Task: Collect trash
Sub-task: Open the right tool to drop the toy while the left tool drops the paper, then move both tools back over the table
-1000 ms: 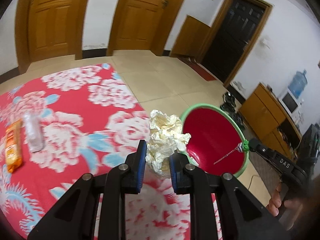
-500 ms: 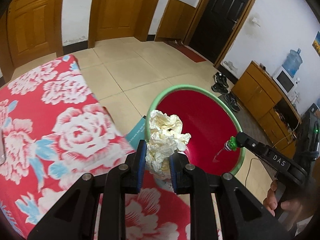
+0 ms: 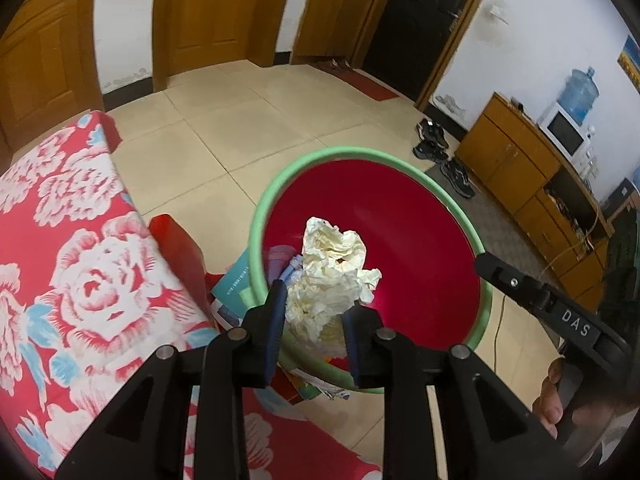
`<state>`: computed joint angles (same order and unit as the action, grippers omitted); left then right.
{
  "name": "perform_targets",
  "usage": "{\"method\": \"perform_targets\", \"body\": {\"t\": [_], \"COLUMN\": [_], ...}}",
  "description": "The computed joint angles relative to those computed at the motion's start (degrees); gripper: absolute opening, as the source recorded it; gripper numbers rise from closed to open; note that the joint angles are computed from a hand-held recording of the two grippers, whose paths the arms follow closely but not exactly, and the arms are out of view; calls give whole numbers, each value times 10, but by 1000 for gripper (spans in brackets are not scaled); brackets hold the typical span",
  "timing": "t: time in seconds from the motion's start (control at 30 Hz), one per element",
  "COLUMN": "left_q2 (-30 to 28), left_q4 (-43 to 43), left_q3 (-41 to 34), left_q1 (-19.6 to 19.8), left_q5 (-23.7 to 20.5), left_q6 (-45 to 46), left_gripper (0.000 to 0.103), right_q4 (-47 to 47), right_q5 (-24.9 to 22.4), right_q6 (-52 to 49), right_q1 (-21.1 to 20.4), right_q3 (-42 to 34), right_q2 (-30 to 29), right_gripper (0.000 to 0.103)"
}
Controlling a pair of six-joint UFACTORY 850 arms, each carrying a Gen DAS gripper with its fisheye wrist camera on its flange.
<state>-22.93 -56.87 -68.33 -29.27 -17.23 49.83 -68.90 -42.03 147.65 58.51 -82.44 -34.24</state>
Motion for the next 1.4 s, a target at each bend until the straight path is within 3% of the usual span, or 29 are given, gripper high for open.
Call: {"method": "perform_targets", "body": {"t": [0.13, 0.3, 0.43, 0.5, 0.7, 1.07, 1.4], "left_q2": [-5, -1, 11, 21, 54, 104, 139], "left_q4": [39, 74, 51, 40, 18, 59, 186], "left_q3": [-7, -4, 8, 18, 50, 94, 121], "left_q1": [-7, -14, -9, -7, -1, 29, 72], "left_q5": [2, 19, 20, 26, 35, 48, 56], "left_q6": [-30, -66, -48, -35, -15, -80, -218], "left_gripper": [36, 37, 37, 37, 37, 37, 37], "right_q4": [0, -2, -4, -9, -11, -15, -4], "right_q5": [-2, -9, -12, -17, -7, -16, -19], "right_q6": [8, 14, 14, 18, 23, -1, -38], "right_q1": [1, 3, 5, 8, 8, 25, 37], "right_q3": [5, 9, 7, 5, 4, -28, -70], "right_q2": [3, 8, 9, 7, 7, -4, -22], "right_gripper": [34, 40, 45, 52, 53, 57, 57]}}
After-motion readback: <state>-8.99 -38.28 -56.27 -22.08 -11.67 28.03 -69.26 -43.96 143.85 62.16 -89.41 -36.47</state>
